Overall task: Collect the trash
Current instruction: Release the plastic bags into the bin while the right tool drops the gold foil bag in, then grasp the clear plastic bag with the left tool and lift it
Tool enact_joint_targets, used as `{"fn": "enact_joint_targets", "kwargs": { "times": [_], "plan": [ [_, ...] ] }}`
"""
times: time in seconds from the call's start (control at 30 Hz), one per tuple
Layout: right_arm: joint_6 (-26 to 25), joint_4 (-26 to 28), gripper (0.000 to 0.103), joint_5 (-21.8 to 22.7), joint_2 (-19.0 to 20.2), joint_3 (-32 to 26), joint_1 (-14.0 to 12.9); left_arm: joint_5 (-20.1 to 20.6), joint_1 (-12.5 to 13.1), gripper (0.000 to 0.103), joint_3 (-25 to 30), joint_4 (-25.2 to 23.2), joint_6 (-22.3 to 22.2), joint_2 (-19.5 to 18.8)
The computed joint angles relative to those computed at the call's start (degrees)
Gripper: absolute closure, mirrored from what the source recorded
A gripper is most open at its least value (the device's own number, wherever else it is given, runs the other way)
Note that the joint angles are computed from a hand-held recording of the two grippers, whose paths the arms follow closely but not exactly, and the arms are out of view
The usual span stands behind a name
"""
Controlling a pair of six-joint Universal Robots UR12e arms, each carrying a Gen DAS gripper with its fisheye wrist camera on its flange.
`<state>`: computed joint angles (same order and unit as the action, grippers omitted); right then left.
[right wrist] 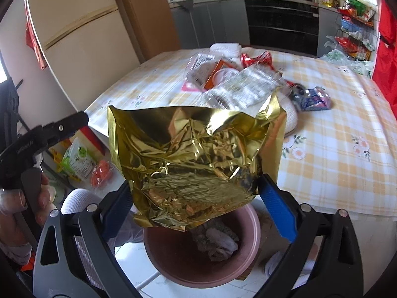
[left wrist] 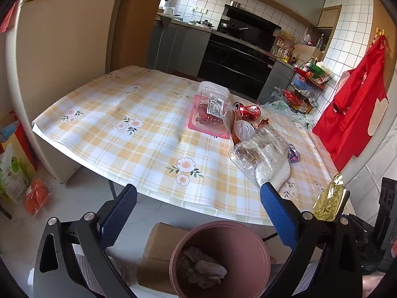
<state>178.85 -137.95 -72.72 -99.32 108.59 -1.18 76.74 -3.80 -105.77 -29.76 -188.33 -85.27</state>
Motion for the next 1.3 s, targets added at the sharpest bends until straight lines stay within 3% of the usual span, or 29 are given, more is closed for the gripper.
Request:
{"fn": "enact_joint_targets", "kwargs": {
  "times": [0.3,0.67,0.9,1.1,1.3],
  "plan": [
    [-0.69,2.14,0.006,0.65,0.16,-0.15,-0.13,0.74,-0.32,0.006,-0.01,-0.49,0.43,-0.12],
    [3.65,-1.69,0.006,-4.0,-0.3,0.78,-0.92,1.64,-1.02,0.006,0.18,-1.15,2.02,-0.53],
    [6.52,-3.44,0.006,-5.77,-0.46,1.63,-2.84,1.68,-1.67,0.006,0.72,-2.68,3.41,-1.32],
    [8.37,-4.46,0.006,-7.65,-0.18,2.25,-4.85,-1.47,-2.7,0.006,2.79,-4.76,3.36,-3.75],
    [10.19,-5.53,0.006,-9.22,0.36,2.7,-6.97,-4.06,-5.17,0.006,7.77,-4.67,0.3,-9.39]
  ]
}}
